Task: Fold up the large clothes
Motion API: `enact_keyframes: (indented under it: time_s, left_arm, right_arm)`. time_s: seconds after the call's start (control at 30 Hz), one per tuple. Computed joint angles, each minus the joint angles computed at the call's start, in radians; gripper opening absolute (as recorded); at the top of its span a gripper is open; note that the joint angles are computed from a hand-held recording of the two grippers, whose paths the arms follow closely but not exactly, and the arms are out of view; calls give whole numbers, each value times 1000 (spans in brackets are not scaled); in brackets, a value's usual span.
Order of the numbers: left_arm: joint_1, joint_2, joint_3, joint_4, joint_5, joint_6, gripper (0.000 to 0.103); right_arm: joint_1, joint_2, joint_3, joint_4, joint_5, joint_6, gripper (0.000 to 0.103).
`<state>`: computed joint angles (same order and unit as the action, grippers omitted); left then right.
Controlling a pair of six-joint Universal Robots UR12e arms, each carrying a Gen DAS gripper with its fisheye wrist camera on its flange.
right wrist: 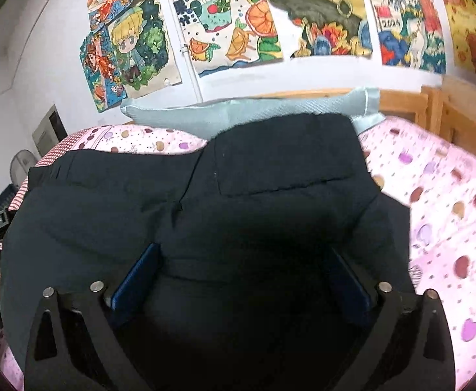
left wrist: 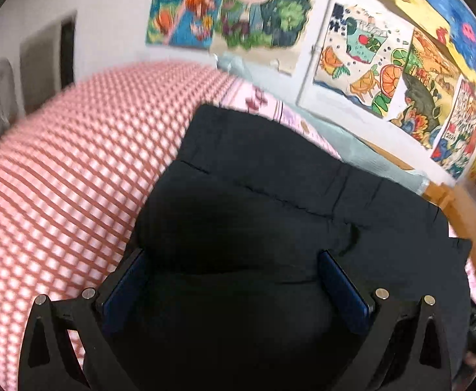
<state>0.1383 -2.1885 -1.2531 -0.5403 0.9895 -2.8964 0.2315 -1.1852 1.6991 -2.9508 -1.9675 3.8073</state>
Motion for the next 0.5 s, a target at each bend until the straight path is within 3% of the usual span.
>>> enact_keyframes:
  time_s: [0.13,0.23,0.5]
  left_arm:
    - [4,-12,-26,57,-37,-11,103]
    - [3,-11,-57,125,-40,-19,103]
    - [-2,-17,-73,182,-38,-29,103]
  right_arm:
    - [-8,27,45,-193,34,0,102]
    - [-6,42,68,-278,27,-4,102]
    - [-7,57,87,-362,28,-5,102]
